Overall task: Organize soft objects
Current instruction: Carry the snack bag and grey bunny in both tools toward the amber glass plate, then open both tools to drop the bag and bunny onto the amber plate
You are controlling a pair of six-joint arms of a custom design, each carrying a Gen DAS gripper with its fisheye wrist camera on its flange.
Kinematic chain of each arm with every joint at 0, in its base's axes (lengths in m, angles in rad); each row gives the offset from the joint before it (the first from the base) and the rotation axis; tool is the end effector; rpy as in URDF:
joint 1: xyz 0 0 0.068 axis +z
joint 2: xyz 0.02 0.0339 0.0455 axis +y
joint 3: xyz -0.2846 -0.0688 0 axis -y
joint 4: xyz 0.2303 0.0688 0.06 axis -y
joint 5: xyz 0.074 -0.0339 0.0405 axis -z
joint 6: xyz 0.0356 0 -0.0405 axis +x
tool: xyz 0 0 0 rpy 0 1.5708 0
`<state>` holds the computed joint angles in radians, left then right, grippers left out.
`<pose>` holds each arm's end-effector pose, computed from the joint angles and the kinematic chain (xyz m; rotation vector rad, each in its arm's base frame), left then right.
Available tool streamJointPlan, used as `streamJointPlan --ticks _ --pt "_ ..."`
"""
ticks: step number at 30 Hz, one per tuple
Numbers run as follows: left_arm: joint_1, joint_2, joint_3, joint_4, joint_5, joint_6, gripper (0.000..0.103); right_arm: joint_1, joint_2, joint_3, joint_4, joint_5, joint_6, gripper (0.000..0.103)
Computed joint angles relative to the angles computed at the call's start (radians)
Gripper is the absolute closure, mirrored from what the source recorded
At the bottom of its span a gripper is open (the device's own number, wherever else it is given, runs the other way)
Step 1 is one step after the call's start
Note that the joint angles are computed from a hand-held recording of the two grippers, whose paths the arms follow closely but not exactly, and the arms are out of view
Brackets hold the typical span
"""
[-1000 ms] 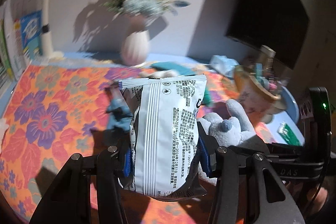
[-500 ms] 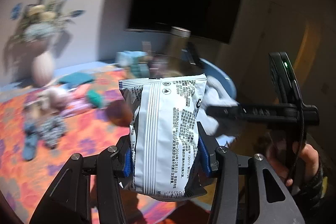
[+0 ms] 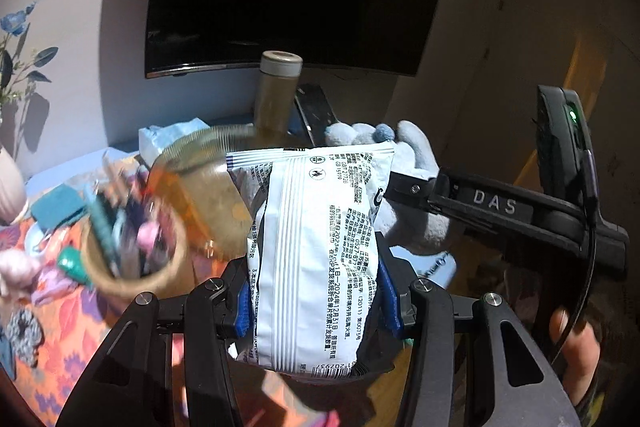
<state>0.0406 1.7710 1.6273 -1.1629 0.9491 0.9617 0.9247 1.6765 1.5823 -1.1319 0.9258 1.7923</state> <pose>0.3388 -0.0152 0.3274 1.1715 2.0054 -0.8960 0.2137 0.2361 0.3448 1.0819 1.8876 0.1409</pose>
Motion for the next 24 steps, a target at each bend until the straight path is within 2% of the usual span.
streamJointPlan --ticks 6,10,12,14,16,24 --pt "-0.116 0.065 0.096 0.201 -0.087 -0.336 0.057 -0.21 -0.051 -0.063 0.196 -0.113 -0.227 0.042" --pt "-0.166 0.127 0.141 0.295 -0.139 -0.438 0.056 -0.34 -0.026 -0.069 0.291 -0.224 -0.364 0.04" --pt "-0.187 0.14 0.137 0.361 -0.166 -0.486 0.044 -0.394 -0.008 -0.069 0.341 -0.282 -0.435 0.039" --pt "-0.195 0.116 0.081 0.475 -0.198 -0.536 0.025 -0.43 -0.001 -0.086 0.385 -0.338 -0.483 0.036" --pt "-0.203 0.129 0.084 0.508 -0.196 -0.542 0.024 -0.436 0.001 -0.091 0.363 -0.346 -0.476 0.036" --pt "-0.178 0.088 0.038 0.523 -0.169 -0.495 0.024 -0.362 -0.076 -0.159 0.285 -0.278 -0.344 0.036"
